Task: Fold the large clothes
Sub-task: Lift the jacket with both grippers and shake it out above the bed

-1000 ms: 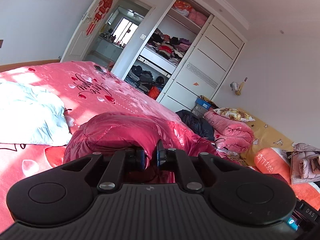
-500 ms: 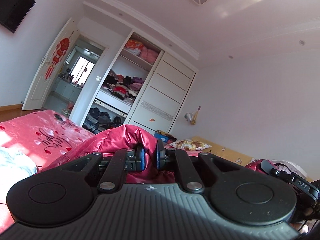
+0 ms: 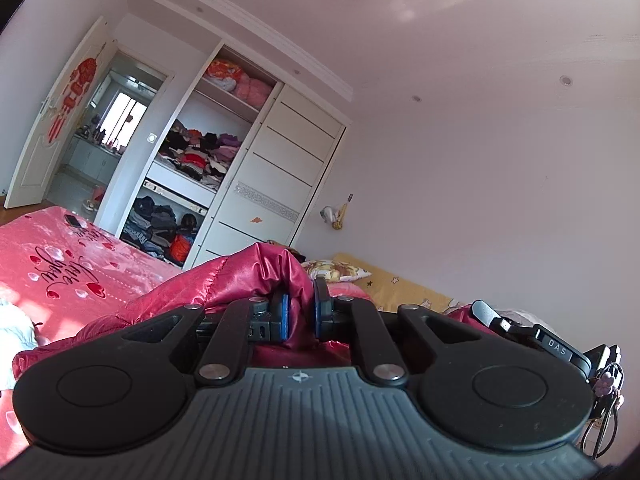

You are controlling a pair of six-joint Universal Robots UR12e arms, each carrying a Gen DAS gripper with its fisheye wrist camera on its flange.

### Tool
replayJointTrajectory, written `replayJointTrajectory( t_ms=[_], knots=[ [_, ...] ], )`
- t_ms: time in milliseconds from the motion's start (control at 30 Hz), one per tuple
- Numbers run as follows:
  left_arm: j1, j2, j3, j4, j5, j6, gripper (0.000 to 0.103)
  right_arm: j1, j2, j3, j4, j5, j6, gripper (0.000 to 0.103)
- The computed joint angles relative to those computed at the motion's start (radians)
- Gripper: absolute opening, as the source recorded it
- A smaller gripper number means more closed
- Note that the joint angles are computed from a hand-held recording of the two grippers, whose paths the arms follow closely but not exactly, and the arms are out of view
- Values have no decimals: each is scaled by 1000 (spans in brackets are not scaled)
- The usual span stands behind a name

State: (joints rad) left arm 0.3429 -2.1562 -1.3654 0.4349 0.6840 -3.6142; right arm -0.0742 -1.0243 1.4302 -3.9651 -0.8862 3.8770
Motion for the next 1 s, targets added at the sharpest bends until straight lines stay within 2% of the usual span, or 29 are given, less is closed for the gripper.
replayJointTrajectory(
  t_ms=[133, 200, 300, 400, 567, 600, 633, 833, 867, 933, 967, 1000],
  knots=[
    [-29, -47, 61, -157, 85, 111, 10, 8, 4, 16, 118, -61, -29, 13],
    [-47, -85, 119, -232, 147, 160, 10, 18, 16, 8, 195, -124, -61, 13],
    [-65, -151, 222, -320, 192, 193, 10, 33, 46, -21, 266, -221, -115, 14],
    [-85, -235, 352, -403, 231, 213, 10, 44, 88, -70, 311, -281, -168, 14],
    [-114, -348, 560, -549, 284, 240, 11, 47, 163, -158, 376, -320, -227, 14],
    [-114, -350, 559, -548, 277, 254, 11, 46, 179, -179, 398, -326, -232, 14],
    [-123, -377, 600, -577, 311, 251, 11, 48, 198, -208, 425, -333, -237, 14],
    [-142, -526, 856, -774, 386, 243, 11, 52, 300, -369, 587, -374, -253, 14],
    [-146, -534, 872, -801, 412, 236, 11, 54, 315, -394, 612, -382, -255, 14],
    [-142, -520, 829, -806, 403, 262, 11, 60, 351, -455, 675, -407, -271, 14],
    [-149, -533, 853, -834, 441, 248, 11, 62, 369, -485, 707, -414, -278, 15],
    [-151, -549, 882, -863, 448, 257, 11, 63, 387, -513, 738, -419, -286, 15]
  ],
)
